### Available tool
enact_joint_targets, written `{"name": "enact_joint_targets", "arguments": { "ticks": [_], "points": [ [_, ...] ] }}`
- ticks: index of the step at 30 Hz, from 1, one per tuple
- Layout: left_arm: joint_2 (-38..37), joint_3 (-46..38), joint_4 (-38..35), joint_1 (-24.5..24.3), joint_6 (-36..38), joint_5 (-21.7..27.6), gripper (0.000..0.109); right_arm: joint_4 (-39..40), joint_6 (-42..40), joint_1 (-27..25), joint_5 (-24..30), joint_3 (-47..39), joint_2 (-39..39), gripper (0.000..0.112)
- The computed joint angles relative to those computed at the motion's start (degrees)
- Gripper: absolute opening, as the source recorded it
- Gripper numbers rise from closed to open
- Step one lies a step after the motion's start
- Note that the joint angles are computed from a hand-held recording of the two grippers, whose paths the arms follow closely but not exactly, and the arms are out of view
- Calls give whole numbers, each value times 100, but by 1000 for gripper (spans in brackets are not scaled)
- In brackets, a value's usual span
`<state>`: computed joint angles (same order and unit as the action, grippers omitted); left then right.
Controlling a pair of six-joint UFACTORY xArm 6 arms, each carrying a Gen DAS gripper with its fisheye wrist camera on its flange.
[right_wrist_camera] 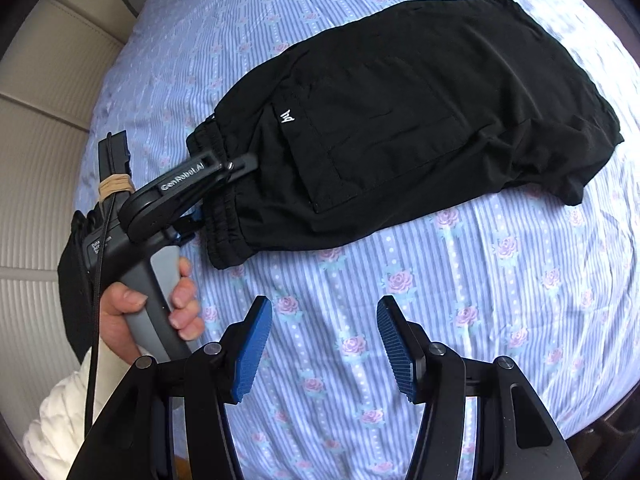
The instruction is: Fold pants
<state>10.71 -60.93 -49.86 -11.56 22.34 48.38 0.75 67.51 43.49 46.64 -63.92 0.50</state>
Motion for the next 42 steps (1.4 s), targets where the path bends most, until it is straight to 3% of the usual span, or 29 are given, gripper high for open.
{"name": "enact_joint_targets", "arguments": {
  "ticks": [2, 5, 8, 10, 14, 19, 23, 31, 36, 42],
  "points": [
    [28, -128, -102, 164, 63, 358, 27, -23, 83, 1, 43, 31, -49, 56],
    [-223, -181, 146, 226, 280, 431, 19, -12, 177, 15, -87, 199, -207, 56],
    [-620, -74, 67, 246, 429, 106, 18, -66, 195, 63, -179, 252, -274, 56],
    [-592, -148, 575, 179, 241, -145, 18, -105, 225, 88, -159, 246, -275, 56],
    [-459, -277, 1329, 72, -2, 31, 18, 81, 222, 78, -291, 366, -283, 56],
    [-844, -207, 1557, -35, -667, 122, 17, -87, 314, 65, -312, 728, -657, 56],
    [-1104, -540, 2160, -517, -1404, 280, 18, -252, 549, -38, -423, 1348, -1398, 56],
    [-1058, -1567, 3158, -1605, -2602, 524, 18, -846, 670, -626, 156, 2537, -3478, 56],
    [-141, -2855, 4122, -2572, -3910, 770, 19, -707, -119, -1233, 765, 3094, -4787, 56],
    [1582, -4953, 4692, -3536, -5091, 1351, 19, 111, -2068, -2854, 1139, 3526, -5709, 56]
  ]
}}
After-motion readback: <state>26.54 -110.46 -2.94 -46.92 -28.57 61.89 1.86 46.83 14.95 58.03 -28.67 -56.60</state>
